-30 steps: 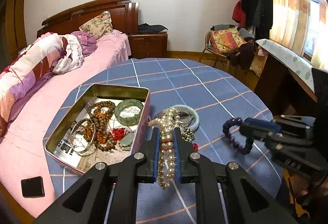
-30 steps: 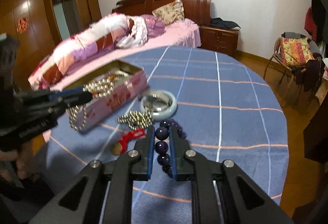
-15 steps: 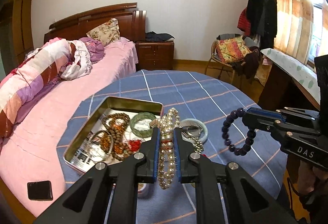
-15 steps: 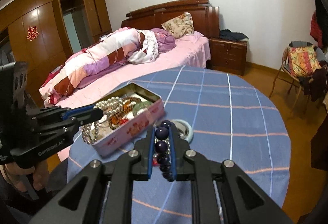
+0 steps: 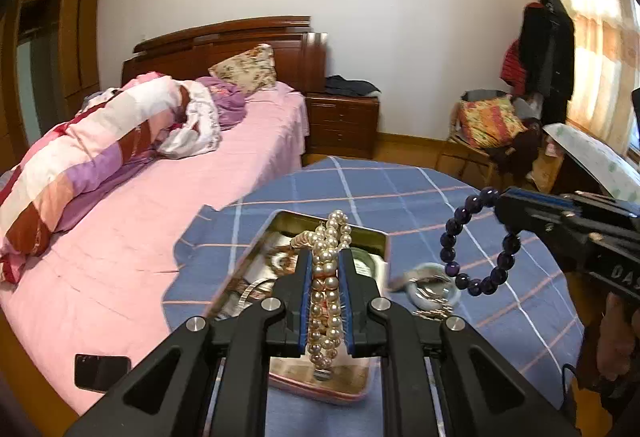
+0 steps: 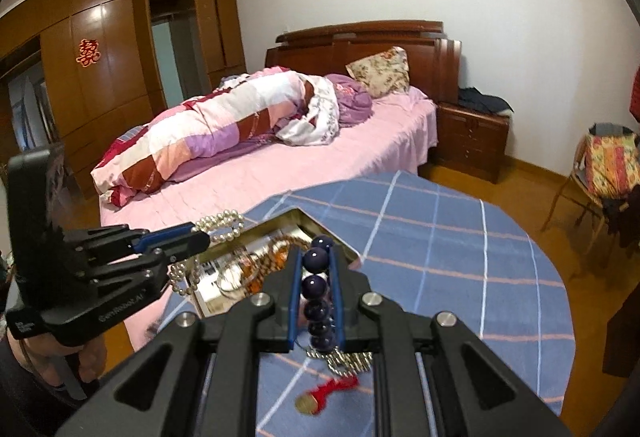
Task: Organize jewelry
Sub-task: 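Carry the pearl necklace and purple bracelet into the tin and open both tools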
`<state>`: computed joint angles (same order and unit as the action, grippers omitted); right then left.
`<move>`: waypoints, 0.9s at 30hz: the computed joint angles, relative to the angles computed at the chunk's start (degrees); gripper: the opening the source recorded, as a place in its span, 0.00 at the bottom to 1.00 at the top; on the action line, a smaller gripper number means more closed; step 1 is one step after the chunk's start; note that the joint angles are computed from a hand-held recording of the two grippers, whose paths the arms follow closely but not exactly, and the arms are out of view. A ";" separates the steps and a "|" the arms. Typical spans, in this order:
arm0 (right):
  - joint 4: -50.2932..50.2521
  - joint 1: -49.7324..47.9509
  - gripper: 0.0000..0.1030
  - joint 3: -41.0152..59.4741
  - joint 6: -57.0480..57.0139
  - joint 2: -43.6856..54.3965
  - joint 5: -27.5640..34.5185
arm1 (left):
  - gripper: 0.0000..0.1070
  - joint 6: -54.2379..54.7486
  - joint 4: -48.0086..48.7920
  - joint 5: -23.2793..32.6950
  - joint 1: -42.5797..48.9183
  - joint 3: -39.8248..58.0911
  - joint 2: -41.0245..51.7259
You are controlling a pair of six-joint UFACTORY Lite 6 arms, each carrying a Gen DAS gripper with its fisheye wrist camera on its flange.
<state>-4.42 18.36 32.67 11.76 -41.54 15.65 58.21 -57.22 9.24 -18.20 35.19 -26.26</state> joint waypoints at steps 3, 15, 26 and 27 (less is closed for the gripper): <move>-6.10 2.71 0.16 2.52 6.48 3.88 -1.48 | 0.11 8.54 -7.75 1.34 3.74 1.23 2.14; -25.00 10.44 0.15 7.53 26.07 16.28 -3.99 | 0.11 24.85 -24.00 0.94 7.38 1.84 8.64; -32.41 11.94 0.15 7.16 34.41 23.67 -6.86 | 0.11 33.28 -32.15 0.12 7.89 2.67 14.58; -32.40 11.98 0.15 7.20 34.42 24.08 -6.94 | 0.11 33.63 -32.47 0.11 7.89 2.63 14.87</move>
<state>-36.82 30.35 39.87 46.18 -17.46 8.71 91.84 -89.69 9.35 -10.31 37.82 -11.39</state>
